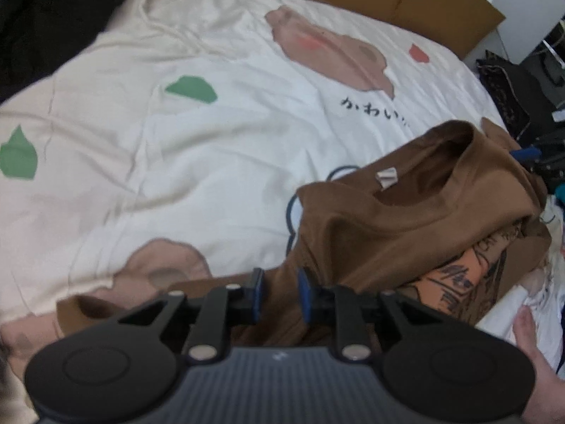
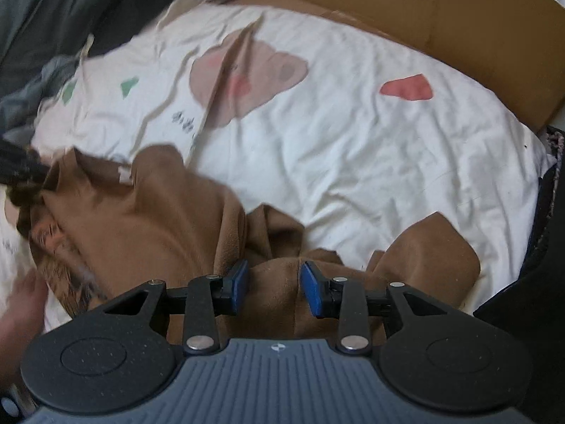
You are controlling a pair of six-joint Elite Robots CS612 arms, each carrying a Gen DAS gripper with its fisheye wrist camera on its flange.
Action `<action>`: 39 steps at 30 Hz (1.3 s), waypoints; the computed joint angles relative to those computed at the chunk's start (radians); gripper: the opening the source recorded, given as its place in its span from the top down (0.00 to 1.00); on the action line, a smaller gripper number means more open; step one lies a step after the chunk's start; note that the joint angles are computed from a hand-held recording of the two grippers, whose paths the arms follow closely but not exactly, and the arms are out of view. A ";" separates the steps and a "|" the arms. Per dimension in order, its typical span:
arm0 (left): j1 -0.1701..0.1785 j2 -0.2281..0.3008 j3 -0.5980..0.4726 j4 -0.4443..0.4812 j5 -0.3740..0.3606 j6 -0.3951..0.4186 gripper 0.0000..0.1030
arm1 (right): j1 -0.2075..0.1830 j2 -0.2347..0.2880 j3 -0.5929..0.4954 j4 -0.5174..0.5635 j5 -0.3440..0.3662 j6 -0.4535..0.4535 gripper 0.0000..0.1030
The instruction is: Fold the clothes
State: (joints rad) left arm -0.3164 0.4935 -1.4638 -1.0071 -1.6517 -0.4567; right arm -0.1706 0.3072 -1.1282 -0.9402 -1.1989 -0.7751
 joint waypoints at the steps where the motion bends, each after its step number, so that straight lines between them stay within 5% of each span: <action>1: 0.001 0.001 -0.002 -0.002 -0.012 -0.002 0.77 | 0.002 0.001 -0.002 0.004 -0.006 -0.013 0.59; 4: 0.006 0.004 -0.010 -0.011 -0.053 -0.001 0.75 | 0.004 0.000 -0.007 0.004 -0.011 -0.070 0.57; 9: 0.008 0.008 -0.016 -0.003 -0.112 0.021 0.71 | 0.014 0.004 -0.013 -0.036 -0.074 -0.219 0.37; 13: 0.001 0.008 -0.021 0.004 -0.110 0.050 0.68 | 0.014 -0.003 0.001 -0.028 -0.137 -0.274 0.36; 17: 0.000 0.014 -0.029 -0.001 -0.107 0.023 0.68 | -0.008 0.001 -0.006 -0.017 -0.143 -0.194 0.42; 20: -0.002 0.015 -0.028 -0.002 -0.102 0.019 0.68 | -0.020 0.009 -0.015 0.014 -0.167 -0.115 0.68; 30: -0.007 0.015 -0.033 0.003 -0.080 0.021 0.67 | -0.036 0.053 -0.091 0.110 -0.168 0.029 0.72; 39: -0.009 0.010 -0.035 0.013 -0.064 0.030 0.67 | -0.046 0.016 -0.069 0.170 -0.155 -0.021 0.72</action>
